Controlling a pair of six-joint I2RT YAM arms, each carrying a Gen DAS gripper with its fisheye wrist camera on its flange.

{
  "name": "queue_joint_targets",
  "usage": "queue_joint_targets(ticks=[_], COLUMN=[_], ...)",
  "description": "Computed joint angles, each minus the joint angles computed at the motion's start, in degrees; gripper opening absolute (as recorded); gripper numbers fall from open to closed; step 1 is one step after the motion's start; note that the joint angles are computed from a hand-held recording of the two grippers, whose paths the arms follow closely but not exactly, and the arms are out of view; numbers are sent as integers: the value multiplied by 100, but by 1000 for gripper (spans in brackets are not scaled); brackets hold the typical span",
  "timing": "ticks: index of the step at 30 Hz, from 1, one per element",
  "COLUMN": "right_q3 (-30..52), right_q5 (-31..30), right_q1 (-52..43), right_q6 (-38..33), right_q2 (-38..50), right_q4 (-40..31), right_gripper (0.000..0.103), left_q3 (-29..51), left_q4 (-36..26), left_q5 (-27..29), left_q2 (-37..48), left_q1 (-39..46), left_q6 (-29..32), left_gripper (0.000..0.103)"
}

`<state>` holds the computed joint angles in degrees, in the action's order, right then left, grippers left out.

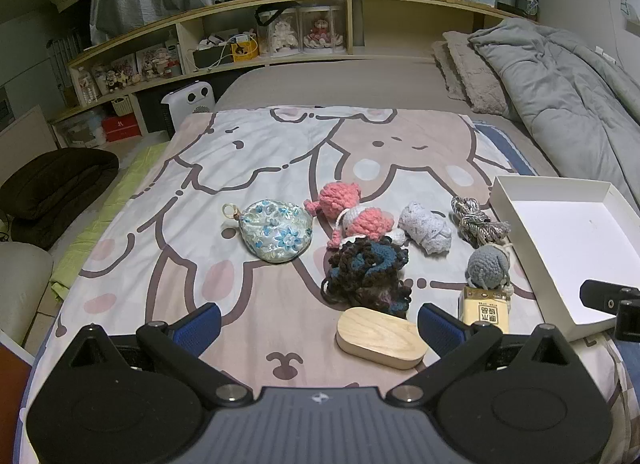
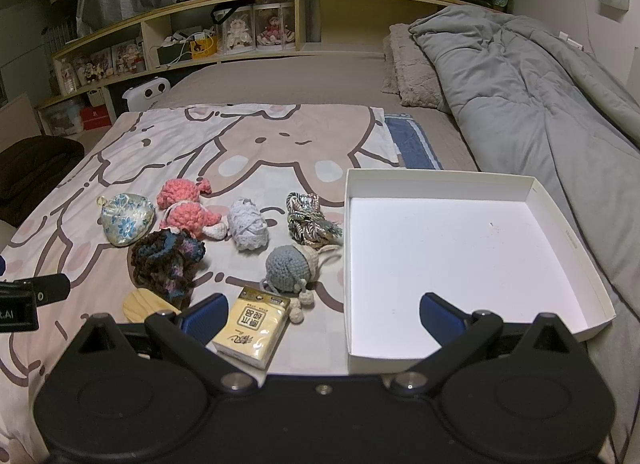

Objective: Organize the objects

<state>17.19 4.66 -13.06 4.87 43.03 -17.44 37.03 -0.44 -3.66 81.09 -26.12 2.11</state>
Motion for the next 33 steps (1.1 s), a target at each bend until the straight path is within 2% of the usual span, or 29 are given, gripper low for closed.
queue_joint_targets(ticks=[33], right_q3=[-26], right_q5=[30], right_q1=[32], right_q6=[-6], right_q2=[6], right_q4=[17], right_gripper=[103], left_q3=[4], left_q4=[-20], left_q5=[-13], left_q2=[-2], left_q1=[-16], left_q6=[-15], left_gripper=[103])
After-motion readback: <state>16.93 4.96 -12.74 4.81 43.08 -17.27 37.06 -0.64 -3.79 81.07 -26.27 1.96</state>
